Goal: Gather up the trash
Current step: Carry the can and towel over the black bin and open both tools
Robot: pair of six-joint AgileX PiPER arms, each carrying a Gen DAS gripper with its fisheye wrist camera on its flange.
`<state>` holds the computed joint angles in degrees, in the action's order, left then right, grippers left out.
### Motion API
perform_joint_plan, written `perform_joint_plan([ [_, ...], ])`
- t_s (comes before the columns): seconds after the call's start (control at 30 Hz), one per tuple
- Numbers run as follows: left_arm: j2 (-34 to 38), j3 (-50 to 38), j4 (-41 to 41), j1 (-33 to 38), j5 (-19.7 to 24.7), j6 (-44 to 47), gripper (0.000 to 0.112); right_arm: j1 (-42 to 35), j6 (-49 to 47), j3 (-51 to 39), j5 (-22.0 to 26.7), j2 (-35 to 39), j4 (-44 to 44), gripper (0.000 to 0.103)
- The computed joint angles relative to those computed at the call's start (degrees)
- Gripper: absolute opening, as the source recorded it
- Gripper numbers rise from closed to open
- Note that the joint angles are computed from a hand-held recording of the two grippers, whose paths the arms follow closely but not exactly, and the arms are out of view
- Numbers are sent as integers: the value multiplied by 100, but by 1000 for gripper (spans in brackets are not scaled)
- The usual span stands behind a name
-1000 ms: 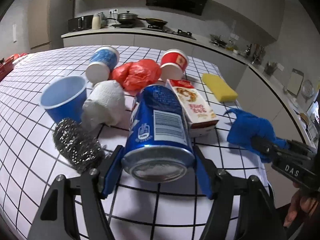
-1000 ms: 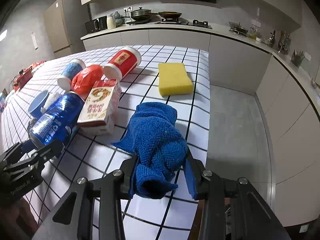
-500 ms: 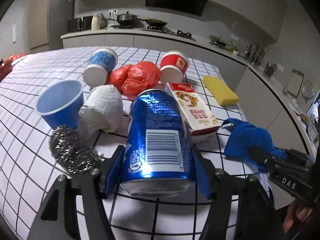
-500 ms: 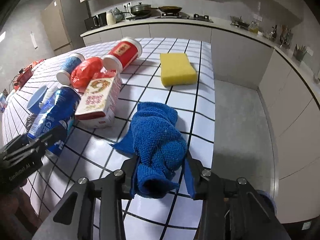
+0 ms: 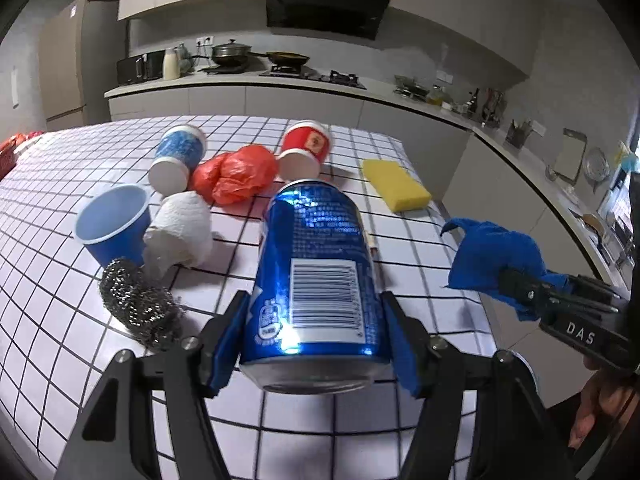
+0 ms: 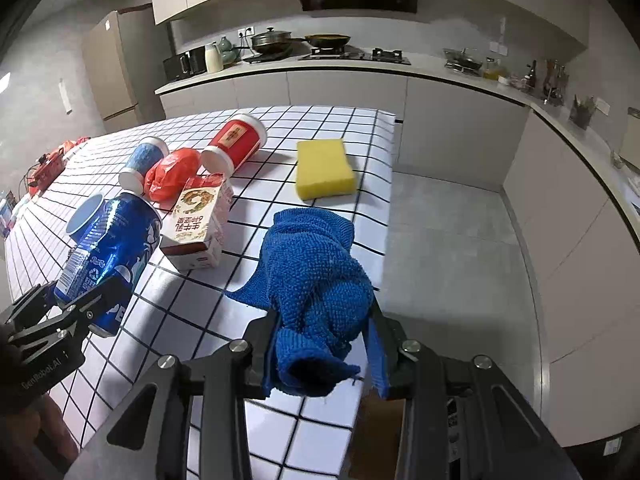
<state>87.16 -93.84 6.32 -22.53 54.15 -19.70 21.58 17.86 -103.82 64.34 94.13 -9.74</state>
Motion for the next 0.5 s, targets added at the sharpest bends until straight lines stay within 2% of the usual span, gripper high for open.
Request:
perform_joint_plan([
  [0.33,-153,-79,369,-939,159,-288,65,-409,-61,948,10,-1189,-10,38],
  [0.5,-37,-255,494,-1417,222,-460,65,-880,-267,1350,75,-1750,104,38],
])
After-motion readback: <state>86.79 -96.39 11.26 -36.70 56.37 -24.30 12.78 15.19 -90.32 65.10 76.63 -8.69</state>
